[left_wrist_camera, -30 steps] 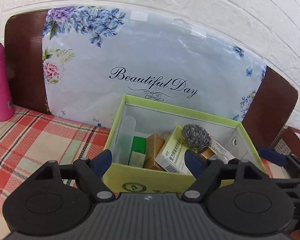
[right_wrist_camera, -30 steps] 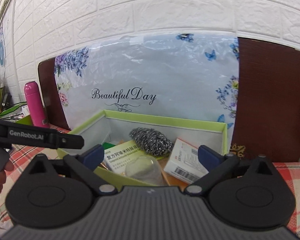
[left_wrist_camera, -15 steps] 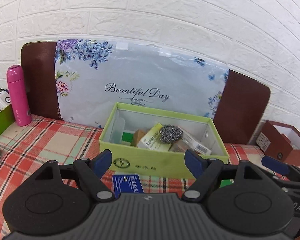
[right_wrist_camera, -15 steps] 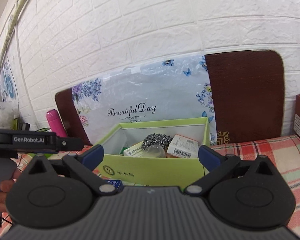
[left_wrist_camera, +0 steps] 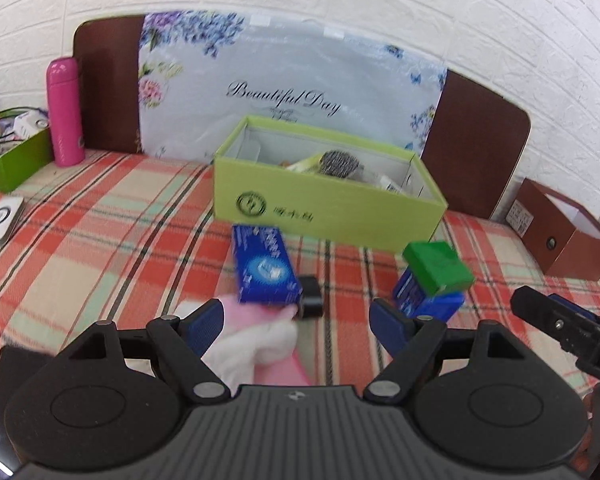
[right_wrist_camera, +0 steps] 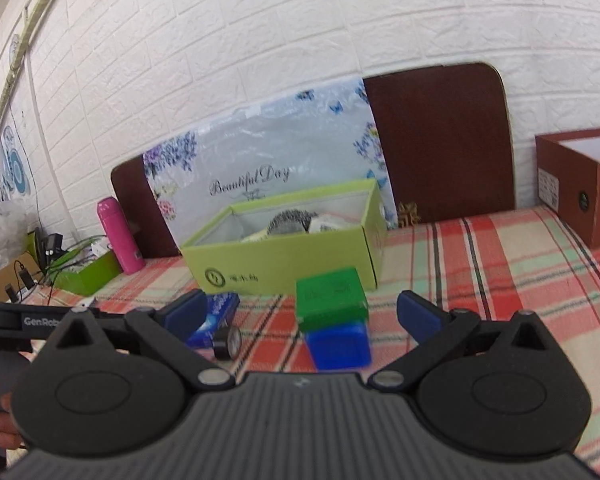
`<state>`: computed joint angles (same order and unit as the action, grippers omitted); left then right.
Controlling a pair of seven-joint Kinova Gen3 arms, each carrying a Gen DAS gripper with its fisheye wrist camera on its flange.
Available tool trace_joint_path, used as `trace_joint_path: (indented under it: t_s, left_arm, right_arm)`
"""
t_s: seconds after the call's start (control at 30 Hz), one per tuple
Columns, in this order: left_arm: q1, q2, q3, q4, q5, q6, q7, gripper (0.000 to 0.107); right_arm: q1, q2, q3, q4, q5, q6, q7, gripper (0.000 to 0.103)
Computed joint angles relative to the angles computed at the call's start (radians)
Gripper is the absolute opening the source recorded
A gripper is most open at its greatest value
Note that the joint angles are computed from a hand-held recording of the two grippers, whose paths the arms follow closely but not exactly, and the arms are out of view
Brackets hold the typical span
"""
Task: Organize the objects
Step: 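Move both tools back toward the green box and blue cube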
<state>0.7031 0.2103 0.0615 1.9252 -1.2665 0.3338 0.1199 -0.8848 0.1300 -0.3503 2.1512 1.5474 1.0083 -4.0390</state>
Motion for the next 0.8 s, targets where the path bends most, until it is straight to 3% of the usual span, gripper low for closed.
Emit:
trace_joint_path:
  t_s: [0.1, 0.27, 0.47, 0.63, 0.8]
  left_arm:
    - [0.011, -0.009, -0.01, 0.048, -0.057, 0.011, 0.071, 0.083]
    - [-0.035, -0.018, 0.022, 0.09, -0.023, 0.023, 0.053, 0.083]
    - [-0.053, -0.028, 0.024, 0.122, -0.061, -0.014, 0.095, 0.083]
    - [-0.06, -0.033, 0.034, 0.129, -0.101, -0.024, 0.131, 0.083]
    - [-0.077, -0.025, 0.042, 0.108, -0.098, -0.031, 0.119, 0.083]
  right_arm:
    - [-0.016, 0.016, -0.01, 0.011, -0.043, 0.005, -0.016, 0.103]
    - [-0.037, 0.045, -0.008, 0.028, -0.079, -0.014, -0.054, 0.103]
    - [-0.023, 0.089, 0.037, -0.03, -0.041, 0.007, 0.077, 0.103]
    - [0.032, 0.143, 0.083, -0.119, 0.002, -0.041, 0.235, 0.103]
    - [0.063, 0.185, 0.111, -0.174, 0.027, -0.095, 0.292, 0.096]
